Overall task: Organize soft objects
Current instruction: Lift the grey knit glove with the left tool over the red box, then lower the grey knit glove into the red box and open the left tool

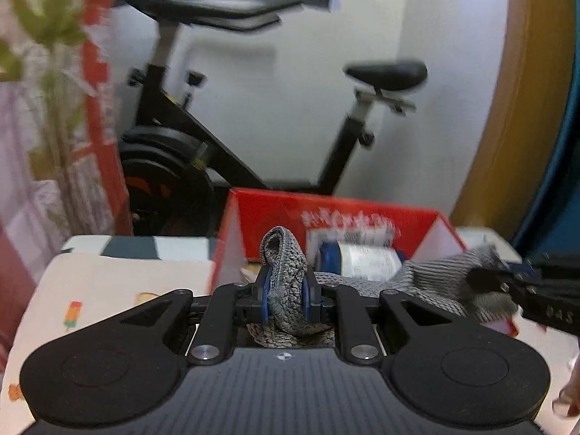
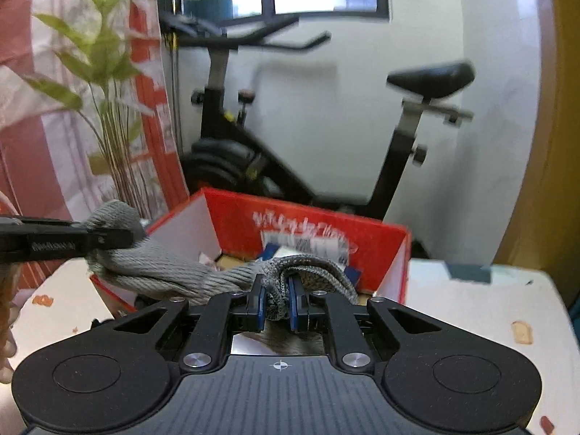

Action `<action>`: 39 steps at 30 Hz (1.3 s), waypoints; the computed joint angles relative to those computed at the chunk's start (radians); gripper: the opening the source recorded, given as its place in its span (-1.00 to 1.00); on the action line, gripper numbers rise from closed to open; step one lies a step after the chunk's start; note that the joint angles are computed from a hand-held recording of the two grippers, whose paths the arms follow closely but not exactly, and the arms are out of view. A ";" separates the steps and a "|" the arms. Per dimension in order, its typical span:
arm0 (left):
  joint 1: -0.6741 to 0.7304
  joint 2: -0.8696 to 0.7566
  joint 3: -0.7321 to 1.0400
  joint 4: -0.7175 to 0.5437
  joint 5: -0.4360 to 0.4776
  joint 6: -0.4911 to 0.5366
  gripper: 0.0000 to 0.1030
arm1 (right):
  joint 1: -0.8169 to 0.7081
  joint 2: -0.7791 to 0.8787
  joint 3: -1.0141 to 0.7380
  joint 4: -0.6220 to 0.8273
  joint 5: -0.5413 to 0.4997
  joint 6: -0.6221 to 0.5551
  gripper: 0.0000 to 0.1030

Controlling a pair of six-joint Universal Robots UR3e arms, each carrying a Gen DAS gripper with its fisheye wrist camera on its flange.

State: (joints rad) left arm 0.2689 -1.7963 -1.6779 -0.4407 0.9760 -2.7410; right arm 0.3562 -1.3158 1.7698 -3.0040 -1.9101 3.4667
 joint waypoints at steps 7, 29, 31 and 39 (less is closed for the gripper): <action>-0.096 -0.132 0.123 -0.068 0.150 0.034 -0.66 | -0.075 0.098 -0.115 0.155 0.117 -0.001 -0.78; -0.086 -0.225 0.237 -0.156 0.088 0.141 0.21 | -0.143 0.128 -0.092 0.195 0.264 0.092 -0.68; -0.072 -0.203 0.220 -0.161 0.057 0.144 0.30 | -0.152 0.119 -0.072 0.184 0.287 0.119 -0.63; -0.007 -0.101 0.111 -0.118 -0.041 0.148 0.66 | -0.153 0.072 -0.001 0.141 0.300 0.189 -0.38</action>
